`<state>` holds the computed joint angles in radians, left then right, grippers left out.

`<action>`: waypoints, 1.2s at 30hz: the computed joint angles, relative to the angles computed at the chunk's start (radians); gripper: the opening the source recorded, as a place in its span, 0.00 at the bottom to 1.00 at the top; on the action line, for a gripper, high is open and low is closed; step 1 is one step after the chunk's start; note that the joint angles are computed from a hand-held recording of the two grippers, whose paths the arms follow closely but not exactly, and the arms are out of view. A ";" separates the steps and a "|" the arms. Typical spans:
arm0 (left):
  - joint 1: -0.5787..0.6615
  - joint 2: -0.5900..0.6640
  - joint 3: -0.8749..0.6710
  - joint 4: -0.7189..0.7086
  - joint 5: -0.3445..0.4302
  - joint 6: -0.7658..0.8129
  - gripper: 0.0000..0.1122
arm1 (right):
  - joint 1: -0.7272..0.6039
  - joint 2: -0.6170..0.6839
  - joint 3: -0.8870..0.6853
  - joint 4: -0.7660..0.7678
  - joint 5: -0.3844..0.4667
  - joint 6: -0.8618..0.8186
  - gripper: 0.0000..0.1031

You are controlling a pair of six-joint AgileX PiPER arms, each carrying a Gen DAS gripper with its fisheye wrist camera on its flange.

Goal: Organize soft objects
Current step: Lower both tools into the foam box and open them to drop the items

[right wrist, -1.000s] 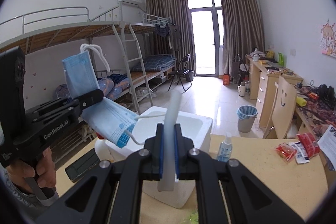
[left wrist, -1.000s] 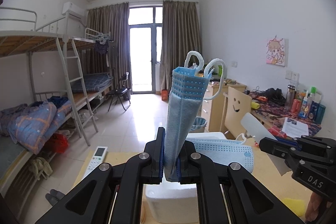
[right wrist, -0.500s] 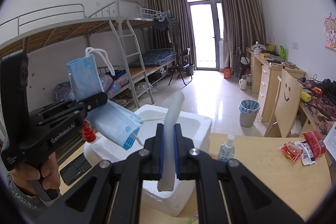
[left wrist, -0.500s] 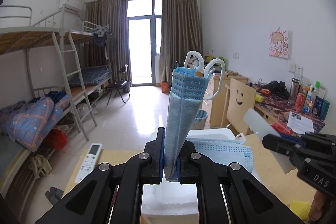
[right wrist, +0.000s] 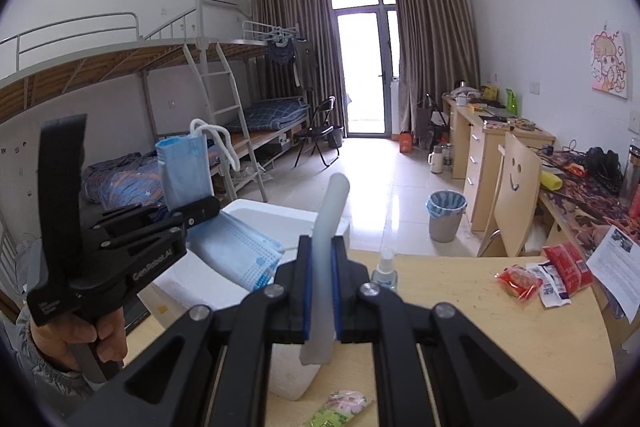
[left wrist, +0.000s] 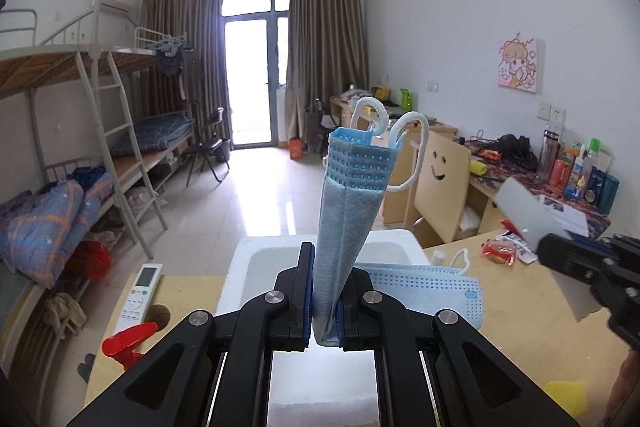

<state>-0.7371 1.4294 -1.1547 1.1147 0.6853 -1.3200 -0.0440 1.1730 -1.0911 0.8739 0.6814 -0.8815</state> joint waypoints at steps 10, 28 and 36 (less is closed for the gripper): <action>0.010 0.029 -0.027 -0.015 0.030 0.012 0.49 | -0.015 0.011 -0.004 0.025 -0.001 -0.027 0.10; -0.091 -0.041 0.056 0.197 0.182 -0.157 0.91 | 0.009 0.032 -0.003 0.036 -0.006 -0.050 0.11; -0.142 -0.131 0.121 0.218 0.278 -0.173 0.91 | 0.092 0.050 -0.011 0.021 -0.026 -0.036 0.11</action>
<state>-0.8788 1.2987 -1.0334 1.3327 0.9629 -1.4930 0.0480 1.2232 -1.1021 0.8953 0.6556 -0.9173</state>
